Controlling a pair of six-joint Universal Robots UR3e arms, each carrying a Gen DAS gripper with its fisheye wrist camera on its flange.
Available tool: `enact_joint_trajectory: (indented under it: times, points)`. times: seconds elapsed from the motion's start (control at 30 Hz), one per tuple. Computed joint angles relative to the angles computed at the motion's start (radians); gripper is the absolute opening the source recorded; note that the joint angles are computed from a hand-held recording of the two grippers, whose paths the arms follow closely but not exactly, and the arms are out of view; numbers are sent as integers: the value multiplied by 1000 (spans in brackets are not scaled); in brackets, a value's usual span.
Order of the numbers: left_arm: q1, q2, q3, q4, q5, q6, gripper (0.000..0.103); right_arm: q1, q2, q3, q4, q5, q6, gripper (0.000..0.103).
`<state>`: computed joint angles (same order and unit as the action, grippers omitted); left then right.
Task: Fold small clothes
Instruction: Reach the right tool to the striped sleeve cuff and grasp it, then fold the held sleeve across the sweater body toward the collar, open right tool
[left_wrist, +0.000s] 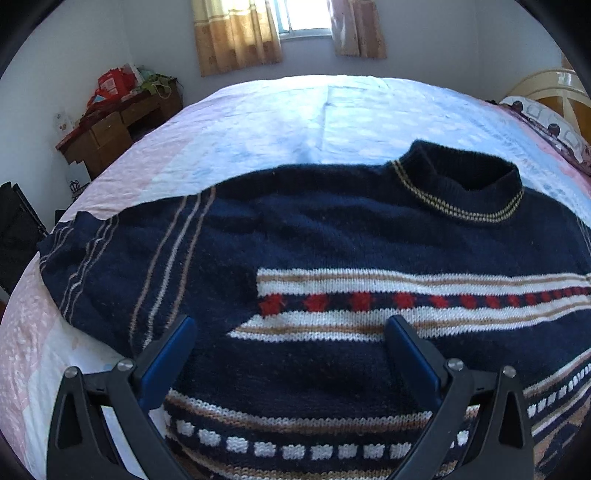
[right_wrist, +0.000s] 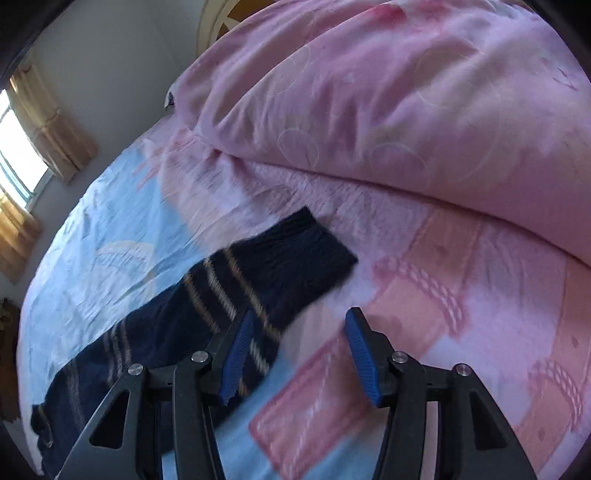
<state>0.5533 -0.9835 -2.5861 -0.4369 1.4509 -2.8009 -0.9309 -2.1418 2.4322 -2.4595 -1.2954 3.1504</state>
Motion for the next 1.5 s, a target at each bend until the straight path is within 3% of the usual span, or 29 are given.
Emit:
enact_joint_trajectory:
  times: [0.07,0.13,0.2,0.47,0.7,0.93,1.13,1.5]
  points:
    - [-5,-11,1,6,2,0,103,74,97,-27,-82,-64,34,51]
    - [-17,-29,2,20,12,-3,103,146,167,-51,-145,-139,55,12]
    - [-19,-34,2,22,13,-3,103,189,201,-65,-170,-178,64,9]
    - [30,-25,10,-41,-45,10,103,364,182,-141,-135,-289,88,7]
    - [63,-11,16,-97,-86,27,103,689,228,-314,-92,-428,179,7]
    - [59,-12,9,-84,-88,22,103,1090,456,-595,-70,-589,281,7]
    - [95,17,1,-116,-123,45,103,1364,723,-859,-56,-664,357,7]
    - [121,39,-4,-139,-146,62,103,1645,1199,-1318,-3,-642,442,7]
